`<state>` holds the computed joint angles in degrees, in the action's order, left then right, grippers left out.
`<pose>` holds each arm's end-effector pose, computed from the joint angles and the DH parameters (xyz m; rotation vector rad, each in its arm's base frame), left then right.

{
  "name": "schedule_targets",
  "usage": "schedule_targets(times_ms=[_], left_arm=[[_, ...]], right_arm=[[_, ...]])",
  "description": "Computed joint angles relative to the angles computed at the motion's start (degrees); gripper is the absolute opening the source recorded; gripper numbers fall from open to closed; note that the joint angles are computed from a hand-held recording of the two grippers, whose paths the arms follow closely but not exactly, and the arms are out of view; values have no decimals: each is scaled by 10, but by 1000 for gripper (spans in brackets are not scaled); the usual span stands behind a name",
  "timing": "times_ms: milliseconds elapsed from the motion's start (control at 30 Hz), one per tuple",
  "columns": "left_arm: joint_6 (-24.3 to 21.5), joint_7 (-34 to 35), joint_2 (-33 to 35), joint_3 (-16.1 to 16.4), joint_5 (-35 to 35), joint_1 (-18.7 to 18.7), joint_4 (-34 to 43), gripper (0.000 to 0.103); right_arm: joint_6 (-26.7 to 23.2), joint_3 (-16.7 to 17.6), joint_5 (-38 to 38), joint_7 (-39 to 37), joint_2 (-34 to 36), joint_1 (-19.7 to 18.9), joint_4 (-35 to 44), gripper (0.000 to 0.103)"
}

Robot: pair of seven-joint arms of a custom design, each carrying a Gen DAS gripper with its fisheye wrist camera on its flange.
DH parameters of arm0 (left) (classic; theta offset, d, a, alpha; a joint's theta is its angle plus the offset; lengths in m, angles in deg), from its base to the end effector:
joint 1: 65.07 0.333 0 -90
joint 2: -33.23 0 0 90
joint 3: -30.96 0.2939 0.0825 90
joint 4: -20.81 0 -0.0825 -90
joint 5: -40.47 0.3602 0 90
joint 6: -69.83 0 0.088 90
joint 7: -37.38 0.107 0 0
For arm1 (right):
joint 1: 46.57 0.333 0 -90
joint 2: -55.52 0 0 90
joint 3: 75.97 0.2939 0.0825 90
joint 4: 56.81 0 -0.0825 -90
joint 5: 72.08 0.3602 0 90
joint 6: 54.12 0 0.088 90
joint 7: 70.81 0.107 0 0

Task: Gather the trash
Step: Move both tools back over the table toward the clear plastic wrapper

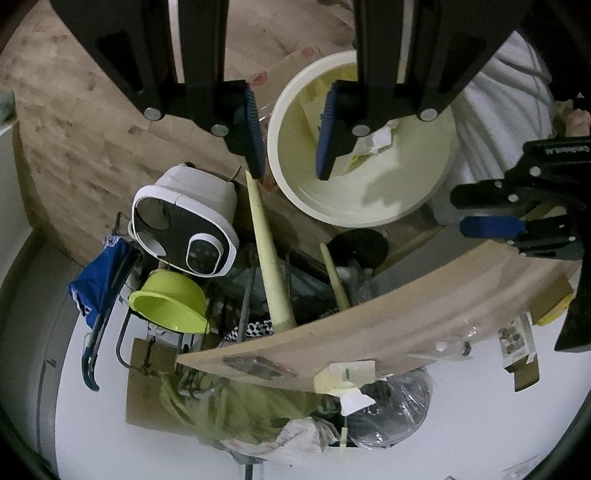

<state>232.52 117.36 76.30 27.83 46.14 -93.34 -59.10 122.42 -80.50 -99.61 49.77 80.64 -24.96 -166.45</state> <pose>0.6381 -0.3825 0.3389 -1.4572 2.2684 -0.8715 0.6025 0.2298 0.3408 -1.9773 1.5299 -0.6132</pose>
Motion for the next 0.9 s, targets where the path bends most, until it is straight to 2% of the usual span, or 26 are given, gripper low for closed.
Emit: schedule_targets(times_ms=[300, 333, 400, 467, 733, 900], left_arm=[[69, -25, -62, 25, 0, 0, -93, 35], [77, -30, -71, 32, 1, -2, -105, 35], [86, -43, -84, 44, 3, -9, -123, 35], [100, -57, -101, 58, 7, -15, -147, 35], [112, -129, -140, 125, 43, -46, -196, 35], [109, -180, -161, 150, 77, -52, -217, 35]], right_arm=[[-20, 18, 1, -25, 12, 2, 47, 27], [-22, 22, 4, -31, 16, 0, 54, 29], [-23, 29, 8, -42, 22, -1, 67, 39], [-25, 37, 14, -56, 29, -3, 84, 40], [-52, 73, 53, -119, 72, -10, 170, 44], [-75, 97, 85, -167, 103, -14, 228, 46]])
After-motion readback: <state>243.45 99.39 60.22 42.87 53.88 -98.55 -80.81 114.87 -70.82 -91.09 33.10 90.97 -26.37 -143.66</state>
